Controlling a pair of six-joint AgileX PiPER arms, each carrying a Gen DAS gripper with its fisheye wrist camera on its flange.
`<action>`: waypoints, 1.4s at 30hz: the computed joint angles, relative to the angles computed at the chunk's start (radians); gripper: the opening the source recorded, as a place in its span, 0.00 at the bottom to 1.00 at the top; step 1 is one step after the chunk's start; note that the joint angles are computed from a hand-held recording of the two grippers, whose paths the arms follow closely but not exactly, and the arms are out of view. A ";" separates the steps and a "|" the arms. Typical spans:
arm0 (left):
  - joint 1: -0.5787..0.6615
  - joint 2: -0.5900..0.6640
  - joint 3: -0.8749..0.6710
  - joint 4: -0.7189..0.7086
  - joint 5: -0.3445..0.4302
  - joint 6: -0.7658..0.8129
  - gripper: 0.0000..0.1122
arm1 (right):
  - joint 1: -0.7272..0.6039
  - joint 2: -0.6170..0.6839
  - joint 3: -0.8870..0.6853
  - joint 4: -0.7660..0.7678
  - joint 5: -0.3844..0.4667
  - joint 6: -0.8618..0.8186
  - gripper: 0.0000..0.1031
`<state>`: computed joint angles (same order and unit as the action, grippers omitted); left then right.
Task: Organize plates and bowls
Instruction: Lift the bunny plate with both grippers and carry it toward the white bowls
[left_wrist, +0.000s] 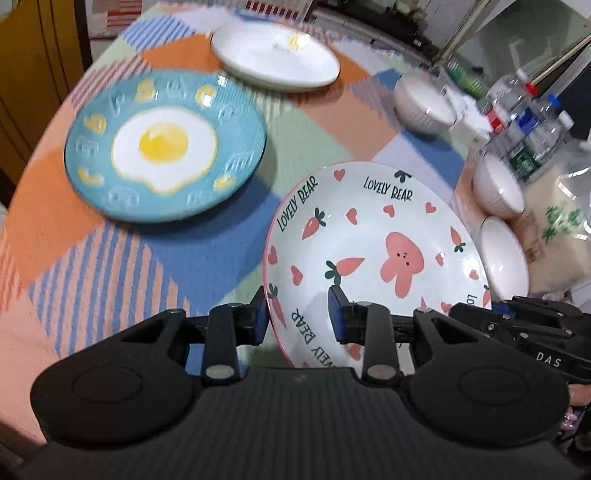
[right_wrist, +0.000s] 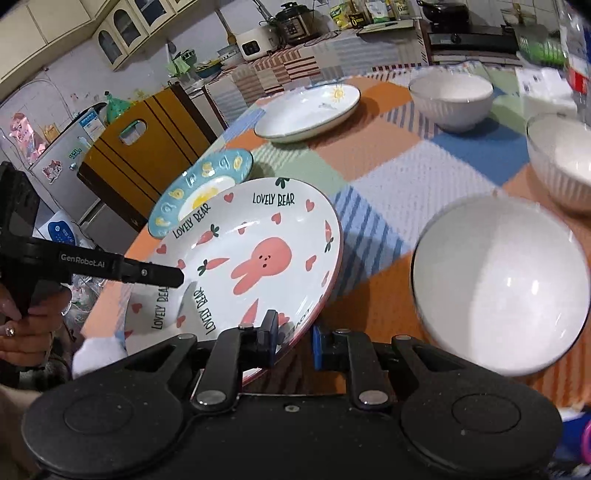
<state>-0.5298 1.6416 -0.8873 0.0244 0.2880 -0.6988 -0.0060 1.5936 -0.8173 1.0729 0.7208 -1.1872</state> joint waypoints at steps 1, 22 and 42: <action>0.011 -0.005 -0.022 -0.020 0.016 0.029 0.27 | -0.001 0.002 -0.035 -0.031 0.019 0.037 0.22; 0.083 0.373 -0.589 -0.148 0.207 0.164 0.33 | -0.045 0.392 -0.750 -0.301 0.224 0.299 0.22; 0.043 0.606 -0.859 0.021 0.380 0.028 0.33 | 0.023 0.675 -1.086 -0.535 0.305 0.507 0.26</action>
<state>-0.4865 2.2477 -1.7459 0.0454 0.6680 -0.6711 0.0166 2.2686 -1.9032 0.5379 1.0256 -0.6804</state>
